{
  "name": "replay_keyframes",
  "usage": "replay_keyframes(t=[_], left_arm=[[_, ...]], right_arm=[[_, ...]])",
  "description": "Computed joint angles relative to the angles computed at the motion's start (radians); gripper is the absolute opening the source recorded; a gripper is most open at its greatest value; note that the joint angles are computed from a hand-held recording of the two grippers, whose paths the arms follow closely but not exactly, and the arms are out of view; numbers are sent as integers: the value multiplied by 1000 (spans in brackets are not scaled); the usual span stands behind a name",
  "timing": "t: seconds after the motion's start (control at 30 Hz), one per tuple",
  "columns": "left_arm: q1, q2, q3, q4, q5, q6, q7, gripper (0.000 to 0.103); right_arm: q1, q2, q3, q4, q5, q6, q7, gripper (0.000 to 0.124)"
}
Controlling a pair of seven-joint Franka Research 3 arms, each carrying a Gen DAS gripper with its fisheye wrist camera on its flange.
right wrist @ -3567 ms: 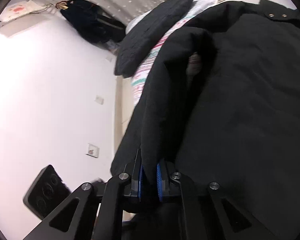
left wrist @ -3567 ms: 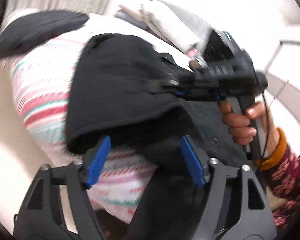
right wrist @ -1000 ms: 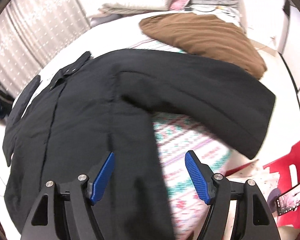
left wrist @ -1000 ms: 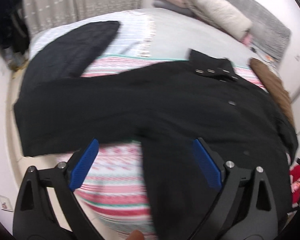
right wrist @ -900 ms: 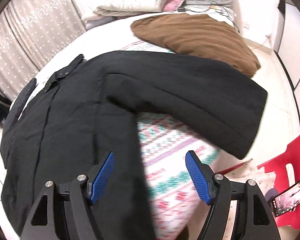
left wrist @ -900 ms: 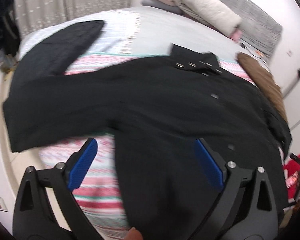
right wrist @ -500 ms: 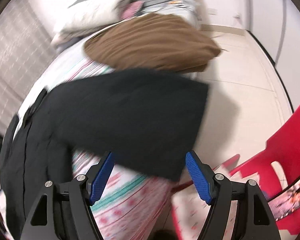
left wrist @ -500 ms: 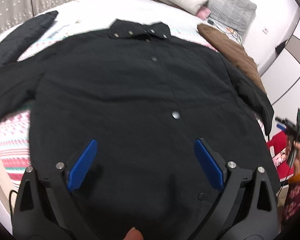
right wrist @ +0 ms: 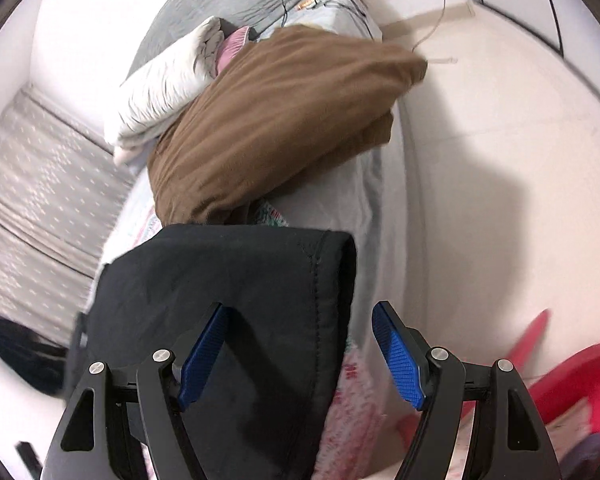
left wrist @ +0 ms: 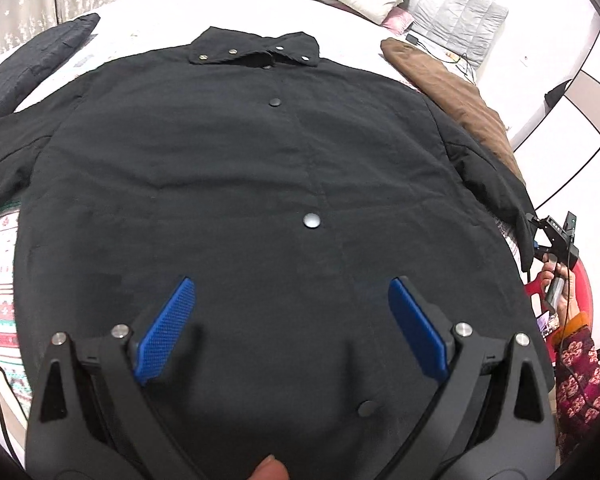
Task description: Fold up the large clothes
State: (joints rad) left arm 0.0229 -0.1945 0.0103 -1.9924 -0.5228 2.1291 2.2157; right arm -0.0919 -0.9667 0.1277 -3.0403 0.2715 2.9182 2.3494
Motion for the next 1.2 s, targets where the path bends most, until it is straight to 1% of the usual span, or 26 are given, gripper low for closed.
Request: replay_keyframes(t=[0.03, 0.07, 0.1, 0.13, 0.2, 0.23, 0.33, 0.37, 0.4, 0.47, 0.5, 0.57, 0.67, 0.73, 0.77, 0.8, 0.83, 0.87, 0.93, 0.97, 1.0, 1.07, 1.17, 1.2], left_arm=[[-2, 2, -2, -1, 0, 1, 3, 97], [-4, 3, -4, -2, 1, 3, 7, 97], [-5, 4, -5, -3, 1, 5, 12, 97], [-8, 5, -6, -4, -1, 8, 21, 97], [-11, 7, -8, -4, -8, 11, 33, 97], [-13, 8, -9, -5, -9, 12, 35, 97], [-18, 8, -12, -13, -21, 13, 36, 97], [-19, 7, -12, -15, -26, 9, 36, 97], [-20, 7, -11, -19, -33, 4, 37, 97], [-22, 4, -10, -31, -44, -6, 45, 97], [-22, 1, -11, -37, -44, -10, 48, 97], [-22, -3, -10, -51, -40, -20, 58, 97], [-19, -10, -10, -73, -13, -22, 81, 97], [-17, -21, -14, -96, 20, 10, 97, 97], [-17, -28, -14, -109, 37, 31, 107, 97], [-16, -33, -13, -117, 52, 46, 115, 97], [-15, -36, -10, -121, 65, 56, 122, 97], [-15, -38, -6, -123, 74, 63, 128, 97], [-11, -38, 4, -117, 89, 67, 137, 97], [-8, -38, 9, -112, 92, 65, 140, 97], [-5, -39, 15, -105, 92, 60, 146, 97], [4, -48, 28, -94, 92, 51, 155, 97], [23, -61, 48, -72, 93, 44, 157, 97], [32, -62, 58, -57, 94, 30, 155, 97]], right_arm=[[9, 7, 2, 0, 7, 14, 3, 56], [-13, -5, 39, 7, 0, 0, 14, 23], [-71, -29, 101, 37, -78, -69, 70, 10], [-109, -51, 148, 66, -85, -125, 67, 9], [-167, -89, 195, 141, -172, -226, 85, 7], [-188, -91, 203, 180, -210, -259, 86, 7], [-282, -62, 244, 364, -348, -357, 80, 6], [-324, -38, 269, 439, -407, -378, 75, 6], [-349, -18, 286, 489, -452, -394, 72, 6], [-450, 58, 367, 640, -586, -460, 47, 6], [-467, 84, 383, 677, -626, -489, 47, 6], [-530, 170, 443, 764, -706, -574, 48, 6], [-595, 324, 511, 820, -786, -697, 71, 7], [-610, 417, 541, 833, -817, -760, 96, 8], [-614, 453, 557, 835, -836, -790, 111, 11], [-617, 485, 578, 832, -859, -828, 127, 18], [-614, 511, 592, 838, -875, -864, 138, 19], [-607, 527, 604, 840, -894, -892, 150, 25], [-576, 515, 596, 831, -908, -925, 163, 38], [-548, 492, 571, 822, -893, -914, 165, 51], [-510, 451, 531, 793, -868, -885, 165, 58], [-448, 391, 472, 772, -836, -857, 175, 62], [-328, 311, 377, 744, -772, -820, 149, 69], [-287, 292, 351, 737, -756, -809, 134, 71]])
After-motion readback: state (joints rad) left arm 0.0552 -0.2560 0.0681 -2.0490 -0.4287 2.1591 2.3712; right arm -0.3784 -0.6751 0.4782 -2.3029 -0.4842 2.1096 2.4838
